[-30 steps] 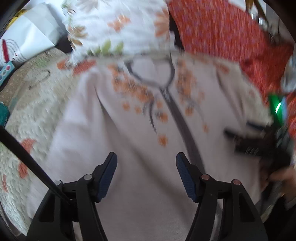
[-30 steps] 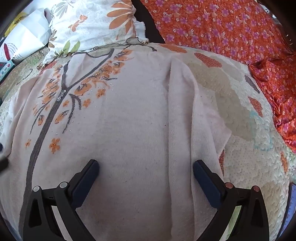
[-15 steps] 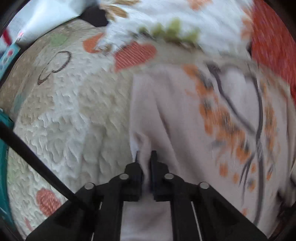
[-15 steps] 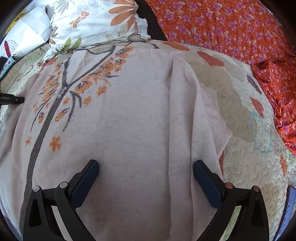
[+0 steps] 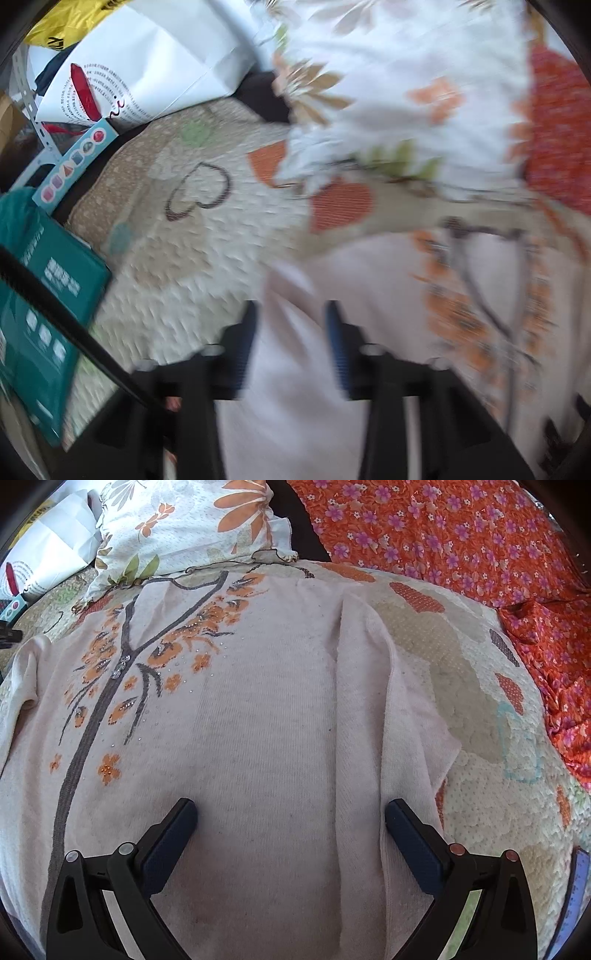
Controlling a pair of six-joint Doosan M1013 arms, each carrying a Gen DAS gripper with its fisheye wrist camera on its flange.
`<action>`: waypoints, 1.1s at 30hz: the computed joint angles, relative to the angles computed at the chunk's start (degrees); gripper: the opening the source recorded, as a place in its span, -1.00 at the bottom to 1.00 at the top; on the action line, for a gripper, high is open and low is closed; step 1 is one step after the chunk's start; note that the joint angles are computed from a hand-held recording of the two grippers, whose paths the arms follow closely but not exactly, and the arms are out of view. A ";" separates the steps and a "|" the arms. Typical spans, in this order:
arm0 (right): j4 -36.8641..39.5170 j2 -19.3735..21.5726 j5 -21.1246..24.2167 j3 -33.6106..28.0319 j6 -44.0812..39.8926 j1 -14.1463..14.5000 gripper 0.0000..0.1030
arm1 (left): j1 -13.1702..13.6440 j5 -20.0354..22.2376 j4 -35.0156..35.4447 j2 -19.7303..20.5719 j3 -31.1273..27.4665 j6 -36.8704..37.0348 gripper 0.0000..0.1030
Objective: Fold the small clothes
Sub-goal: 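Position both grippers over the pink cardigan's front, then grasp the cardigan sleeve cuff with the right gripper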
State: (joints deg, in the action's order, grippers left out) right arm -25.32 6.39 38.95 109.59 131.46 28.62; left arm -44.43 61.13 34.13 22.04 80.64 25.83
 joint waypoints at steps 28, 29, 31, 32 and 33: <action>13.70 -4.37 -1.18 2.28 -3.37 -10.25 -0.79 | -7.25 -18.77 -9.46 -1.95 8.65 2.41 0.52; 10.24 -4.73 -0.63 2.15 0.15 -10.22 -0.79 | -7.25 -18.87 -9.44 -1.98 8.70 2.33 0.52; 3.40 -5.18 1.36 1.98 7.47 -10.68 -0.79 | -7.27 -18.73 -9.51 -1.89 8.60 2.33 0.52; -0.38 -5.22 3.34 1.85 11.37 -10.90 -0.79 | -7.31 -18.62 -9.56 -1.81 8.51 2.30 0.52; -5.51 -4.96 6.33 1.68 16.14 -10.86 -0.79 | -7.33 -18.58 -9.64 -1.77 8.51 2.40 0.52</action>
